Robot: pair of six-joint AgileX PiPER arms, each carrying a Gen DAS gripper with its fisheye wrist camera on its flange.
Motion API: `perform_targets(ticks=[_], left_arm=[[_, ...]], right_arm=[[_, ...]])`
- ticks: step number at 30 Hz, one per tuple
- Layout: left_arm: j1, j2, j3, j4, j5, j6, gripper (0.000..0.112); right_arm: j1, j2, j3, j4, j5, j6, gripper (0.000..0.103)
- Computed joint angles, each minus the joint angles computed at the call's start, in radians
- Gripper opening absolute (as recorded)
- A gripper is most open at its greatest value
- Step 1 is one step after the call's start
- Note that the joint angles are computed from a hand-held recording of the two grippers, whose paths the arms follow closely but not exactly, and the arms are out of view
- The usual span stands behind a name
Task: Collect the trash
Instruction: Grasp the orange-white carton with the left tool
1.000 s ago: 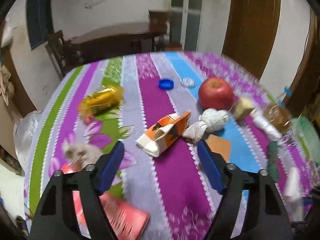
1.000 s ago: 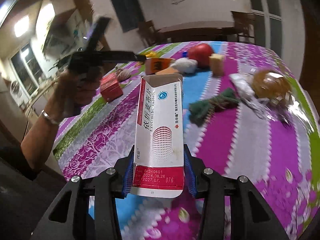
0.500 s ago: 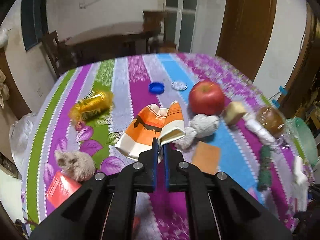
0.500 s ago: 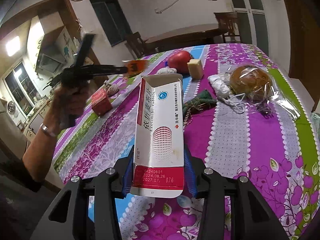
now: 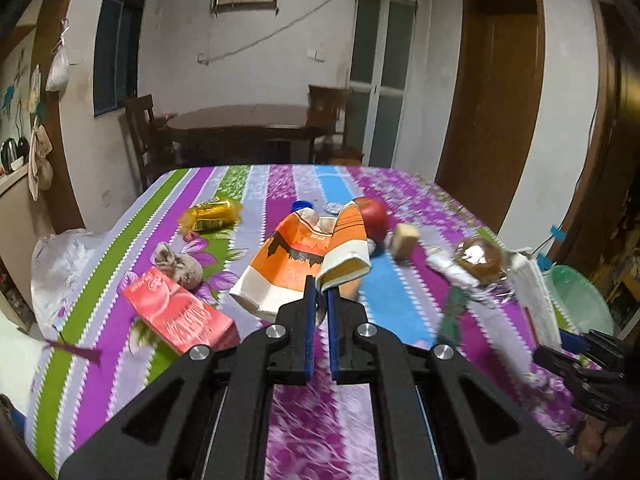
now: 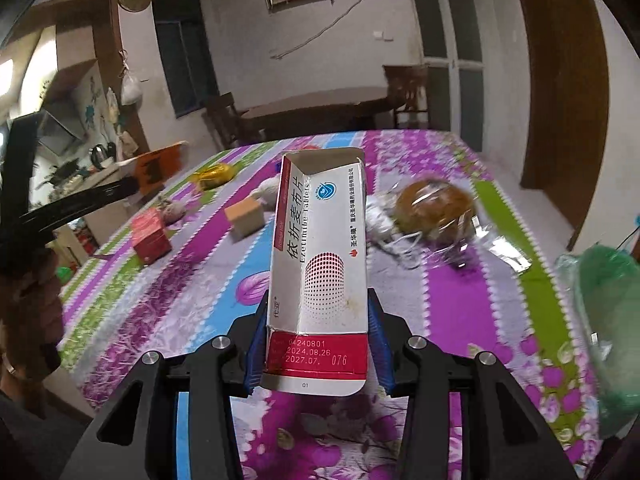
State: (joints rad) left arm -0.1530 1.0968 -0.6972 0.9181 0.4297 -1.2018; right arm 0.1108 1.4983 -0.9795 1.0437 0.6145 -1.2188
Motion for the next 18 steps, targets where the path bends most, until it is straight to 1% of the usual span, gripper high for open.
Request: perform_targets(ticks=[1, 3, 5, 7, 8, 10, 11, 18], left_arm=[[-0.028, -0.026, 0.024, 0.05, 0.004, -0.07, 0.004], [-0.061, -0.041, 0.043, 0.089, 0.008, -0.138, 0.004], [-0.115, -0.05, 0.054, 0.134, 0.044, -0.213, 0.004], [-0.152, -0.048, 0.055, 0.151, 0.074, -0.256, 0.004], [-0.179, -0.036, 0.048, 0.166, 0.105, -0.286, 0.004], [-0.258, 0.0, 0.025, 0.215, 0.209, -0.359, 0.004], [-0.285, 0.016, 0.015, 0.222, 0.241, -0.377, 0.004], [-0.37, 0.137, -0.053, 0.229, 0.338, -0.428, 0.004]], right_arm=[[0.004, -0.014, 0.014, 0.004, -0.024, -0.01, 0.045], [-0.001, -0.038, 0.035, 0.013, -0.035, -0.024, 0.045], [-0.002, -0.057, 0.054, 0.024, -0.054, -0.042, 0.045], [-0.006, -0.071, 0.071, 0.038, -0.07, -0.064, 0.045], [-0.009, -0.076, 0.078, 0.044, -0.072, -0.074, 0.045], [-0.015, -0.089, 0.096, 0.058, -0.084, -0.093, 0.045], [-0.019, -0.095, 0.102, 0.058, -0.084, -0.099, 0.045], [-0.061, -0.122, 0.136, 0.071, -0.082, -0.127, 0.045]])
